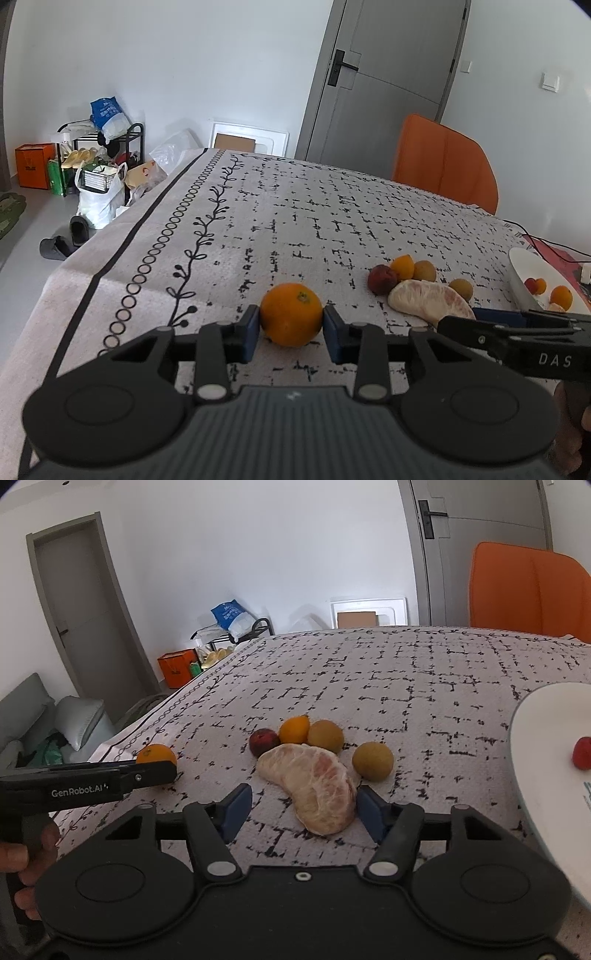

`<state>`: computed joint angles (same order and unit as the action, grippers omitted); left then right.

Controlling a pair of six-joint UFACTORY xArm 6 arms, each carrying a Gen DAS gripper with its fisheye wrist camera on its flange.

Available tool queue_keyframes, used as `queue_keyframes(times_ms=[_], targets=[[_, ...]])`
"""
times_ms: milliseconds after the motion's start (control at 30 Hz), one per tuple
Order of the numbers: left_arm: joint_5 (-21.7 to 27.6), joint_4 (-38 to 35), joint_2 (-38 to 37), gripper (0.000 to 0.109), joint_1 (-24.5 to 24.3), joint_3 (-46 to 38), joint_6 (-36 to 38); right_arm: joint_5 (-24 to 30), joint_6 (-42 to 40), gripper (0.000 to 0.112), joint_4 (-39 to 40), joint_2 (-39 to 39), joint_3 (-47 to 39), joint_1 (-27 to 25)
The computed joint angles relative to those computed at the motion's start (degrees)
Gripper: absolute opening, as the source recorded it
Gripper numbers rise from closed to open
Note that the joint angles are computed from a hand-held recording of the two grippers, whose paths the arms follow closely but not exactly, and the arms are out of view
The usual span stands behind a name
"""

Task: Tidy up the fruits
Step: 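Close the left tool on the large orange while the right grasps the peeled pomelo half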

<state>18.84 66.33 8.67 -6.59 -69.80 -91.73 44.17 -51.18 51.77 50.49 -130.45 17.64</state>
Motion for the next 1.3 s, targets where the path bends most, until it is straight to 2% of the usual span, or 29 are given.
queue_keyframes(times_ms=[233,333,600,733,1067,1167,1200,1300], targets=[[0.45,1.37,-1.79,0.035,-0.11,1.91,-2.04,1.68,-3.33,0.052,2.24,-4.51,6.39,-0.32],[0.52,1.86,-2.28,0.035,-0.12,2.36,-2.63,0.38,-3.92,0.053,2.01,-5.11,7.44,0.04],[0.21,2.41,-3.18,0.035,0.35,3.31,-3.4,-2.91,-0.22,0.052,-3.78,-1.69,2.7,1.55],[-0.02,2.92,-3.47,0.035,0.71,3.63,-3.9,-2.83,0.87,0.053,-5.05,0.57,-0.62,1.84],[0.08,3.11,-3.66,0.035,1.09,3.81,-4.28,-4.57,-1.19,0.052,-8.52,2.38,-2.96,3.19],[-0.01,2.91,-3.92,0.035,1.21,4.14,-4.3,-7.95,-4.49,0.045,-9.71,0.04,1.31,4.19],[0.06,3.14,-4.01,0.035,1.16,4.17,-4.48,-8.12,-4.66,0.038,-9.59,-0.18,1.64,4.17],[0.11,3.52,-4.18,0.035,0.9,4.16,-4.75,-6.89,-4.57,0.037,-9.03,-0.14,1.14,3.77]])
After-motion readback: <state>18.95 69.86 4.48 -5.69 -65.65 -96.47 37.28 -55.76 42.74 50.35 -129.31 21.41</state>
